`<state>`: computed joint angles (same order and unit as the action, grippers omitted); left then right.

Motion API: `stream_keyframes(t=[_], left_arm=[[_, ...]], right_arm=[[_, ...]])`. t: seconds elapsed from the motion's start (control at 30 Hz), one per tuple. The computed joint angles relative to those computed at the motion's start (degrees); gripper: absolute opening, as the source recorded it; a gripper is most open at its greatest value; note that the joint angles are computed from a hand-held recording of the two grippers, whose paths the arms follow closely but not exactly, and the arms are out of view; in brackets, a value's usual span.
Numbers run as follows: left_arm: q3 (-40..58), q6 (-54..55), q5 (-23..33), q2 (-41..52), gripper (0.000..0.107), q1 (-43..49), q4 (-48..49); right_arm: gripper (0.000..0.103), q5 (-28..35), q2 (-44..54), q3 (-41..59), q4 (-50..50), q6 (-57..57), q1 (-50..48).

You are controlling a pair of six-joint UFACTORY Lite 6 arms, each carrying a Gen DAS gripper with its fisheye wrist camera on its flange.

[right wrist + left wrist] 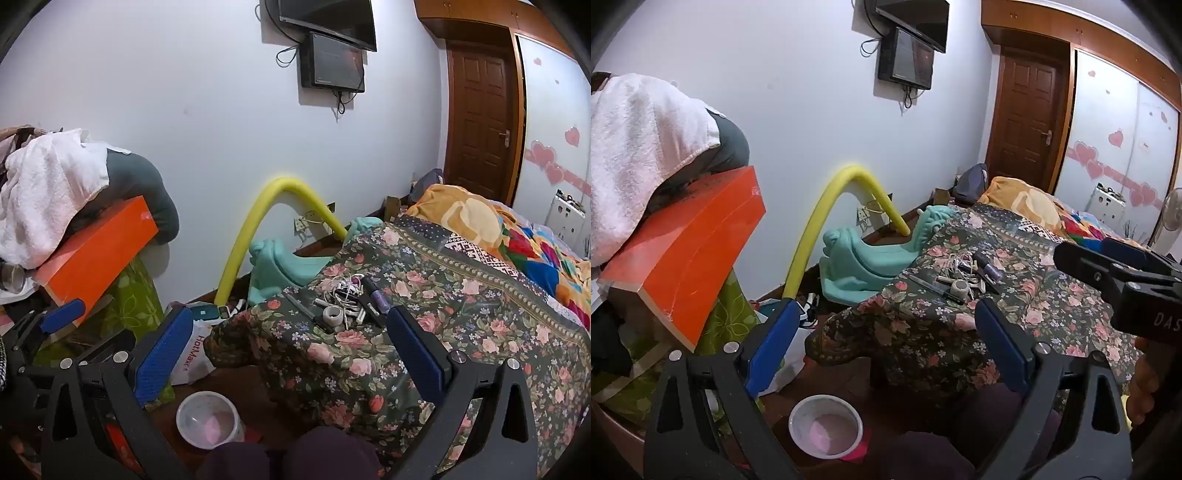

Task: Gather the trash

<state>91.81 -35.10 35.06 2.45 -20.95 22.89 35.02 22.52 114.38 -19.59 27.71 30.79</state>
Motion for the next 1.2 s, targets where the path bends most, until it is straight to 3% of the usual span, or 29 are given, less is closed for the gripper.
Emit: stream_keyframes(t=[0.13, 0.23, 0.37, 0.5, 1.2], left_arm=[[5.3, 6.4, 2.9, 3.3, 0.096, 1.7, -5.6], [1.7, 0.4, 1.2, 0.5, 0.096, -0.9, 1.2], [0.9, -0.2, 0.6, 1.0, 0.096, -1.4, 1.8], [2.3, 0.5, 0.8, 2.7, 0.096, -1.5, 0.7], [5.5, 6.7, -0.4, 6.8, 0.096, 0.3, -5.3]], right_arm=[[0.103, 0.7, 1.2, 2.2, 0.7, -0.4, -0.1], [0.103, 0.6, 0.9, 2.0, 1.1, -0.9, -0.6], [0.103, 1.3, 2.0, 3.3, 0.9, -1.2, -0.7], [0.103, 1.3, 0.5, 1.4, 1.8, -1.7, -1.6], [0.103, 7.1, 9.5, 13.8, 7.8, -5.4, -4.0]])
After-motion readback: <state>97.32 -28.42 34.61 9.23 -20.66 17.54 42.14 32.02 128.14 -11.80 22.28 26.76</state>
